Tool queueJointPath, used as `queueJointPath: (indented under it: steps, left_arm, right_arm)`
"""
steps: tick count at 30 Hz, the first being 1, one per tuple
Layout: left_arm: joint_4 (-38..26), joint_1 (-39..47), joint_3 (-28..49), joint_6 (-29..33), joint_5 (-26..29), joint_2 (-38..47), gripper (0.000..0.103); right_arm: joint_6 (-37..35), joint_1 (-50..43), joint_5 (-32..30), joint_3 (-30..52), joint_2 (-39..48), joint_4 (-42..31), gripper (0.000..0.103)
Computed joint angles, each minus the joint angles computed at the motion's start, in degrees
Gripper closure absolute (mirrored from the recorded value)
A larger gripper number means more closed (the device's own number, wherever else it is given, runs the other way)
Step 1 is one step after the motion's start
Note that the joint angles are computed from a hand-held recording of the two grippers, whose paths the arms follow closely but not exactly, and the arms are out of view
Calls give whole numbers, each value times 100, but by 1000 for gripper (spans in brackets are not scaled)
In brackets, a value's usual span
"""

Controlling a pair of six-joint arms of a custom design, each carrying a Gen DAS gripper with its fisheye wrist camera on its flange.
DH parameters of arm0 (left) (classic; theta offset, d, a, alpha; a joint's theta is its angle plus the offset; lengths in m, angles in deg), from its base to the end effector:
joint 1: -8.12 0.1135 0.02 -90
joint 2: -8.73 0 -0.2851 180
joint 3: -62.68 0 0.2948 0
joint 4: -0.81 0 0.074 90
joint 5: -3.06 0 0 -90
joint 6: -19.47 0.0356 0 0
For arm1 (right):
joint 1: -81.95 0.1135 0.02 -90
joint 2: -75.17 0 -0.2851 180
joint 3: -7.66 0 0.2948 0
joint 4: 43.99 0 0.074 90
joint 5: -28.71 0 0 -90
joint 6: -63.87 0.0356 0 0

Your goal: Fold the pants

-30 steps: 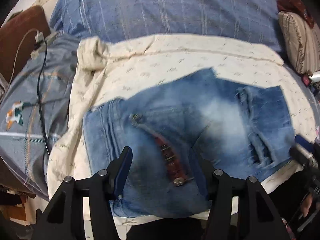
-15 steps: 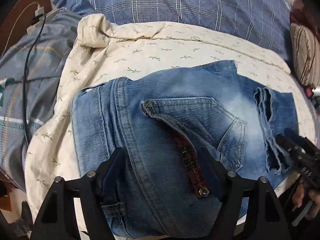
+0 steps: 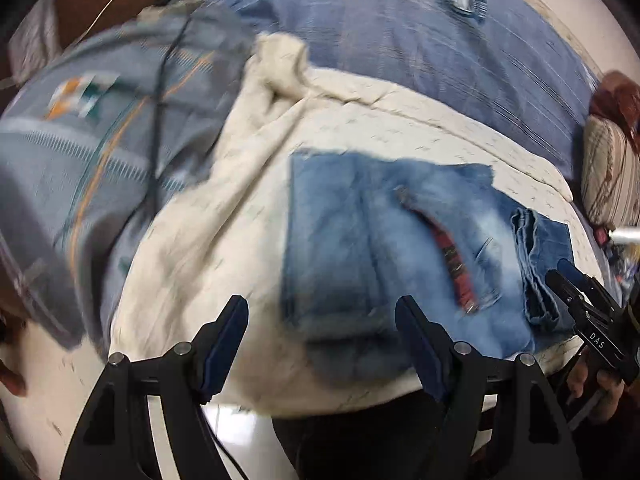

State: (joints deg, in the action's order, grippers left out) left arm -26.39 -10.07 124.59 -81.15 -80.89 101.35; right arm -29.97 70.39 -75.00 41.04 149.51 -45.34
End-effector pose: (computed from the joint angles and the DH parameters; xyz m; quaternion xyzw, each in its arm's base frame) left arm 0.3262 -0.1111 0.1551 0.0779 0.9566 -0.1178 0.2547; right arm 0.2427 -0.0410 0.1217 0.0130 0.9093 0.0544 0.4124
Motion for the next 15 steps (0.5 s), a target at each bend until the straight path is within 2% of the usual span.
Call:
queueJointPath:
  steps: [5, 10, 15]
  left_arm:
    - [176, 317, -581, -207, 481, -244, 26]
    - [435, 342, -823, -306, 721, -338, 26]
    - [677, 389, -769, -513, 1168, -220, 26]
  right_arm:
    - [179, 598, -49, 349, 242, -215, 32]
    - [446, 1130, -83, 899, 557, -519, 32]
    - [563, 1602, -441, 2179, 1249, -1408, 32]
